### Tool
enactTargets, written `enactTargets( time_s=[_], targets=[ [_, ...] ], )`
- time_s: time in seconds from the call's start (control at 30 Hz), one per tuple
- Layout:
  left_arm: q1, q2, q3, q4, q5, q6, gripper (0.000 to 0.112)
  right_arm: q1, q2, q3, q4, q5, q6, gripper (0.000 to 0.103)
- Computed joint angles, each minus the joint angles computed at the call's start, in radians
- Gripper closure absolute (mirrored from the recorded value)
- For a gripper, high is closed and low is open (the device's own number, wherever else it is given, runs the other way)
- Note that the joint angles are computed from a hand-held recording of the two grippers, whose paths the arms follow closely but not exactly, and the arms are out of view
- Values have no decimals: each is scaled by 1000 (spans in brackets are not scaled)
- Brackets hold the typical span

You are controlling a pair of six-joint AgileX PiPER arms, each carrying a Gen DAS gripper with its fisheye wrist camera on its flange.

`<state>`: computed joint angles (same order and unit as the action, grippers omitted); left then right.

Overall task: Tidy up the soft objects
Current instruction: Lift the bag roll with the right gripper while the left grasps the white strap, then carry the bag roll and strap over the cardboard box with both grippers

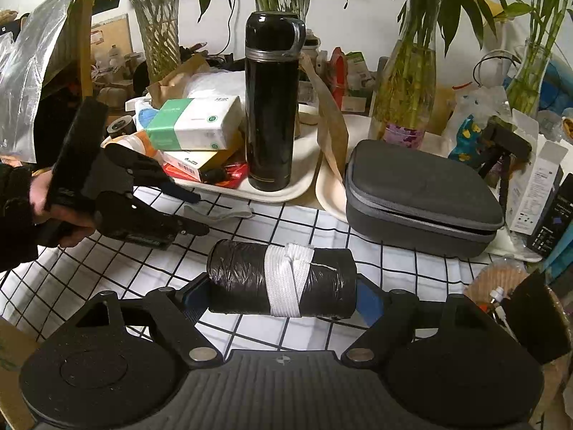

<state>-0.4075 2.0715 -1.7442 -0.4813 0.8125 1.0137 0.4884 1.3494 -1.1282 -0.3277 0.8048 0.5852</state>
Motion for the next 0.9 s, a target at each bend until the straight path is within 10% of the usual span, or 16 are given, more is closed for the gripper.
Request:
enactTargets(
  time_s=[0.9],
  targets=[
    [41,-308,212,50,56,-143,110,17,-11,-7,86,14,-50,20]
  ],
)
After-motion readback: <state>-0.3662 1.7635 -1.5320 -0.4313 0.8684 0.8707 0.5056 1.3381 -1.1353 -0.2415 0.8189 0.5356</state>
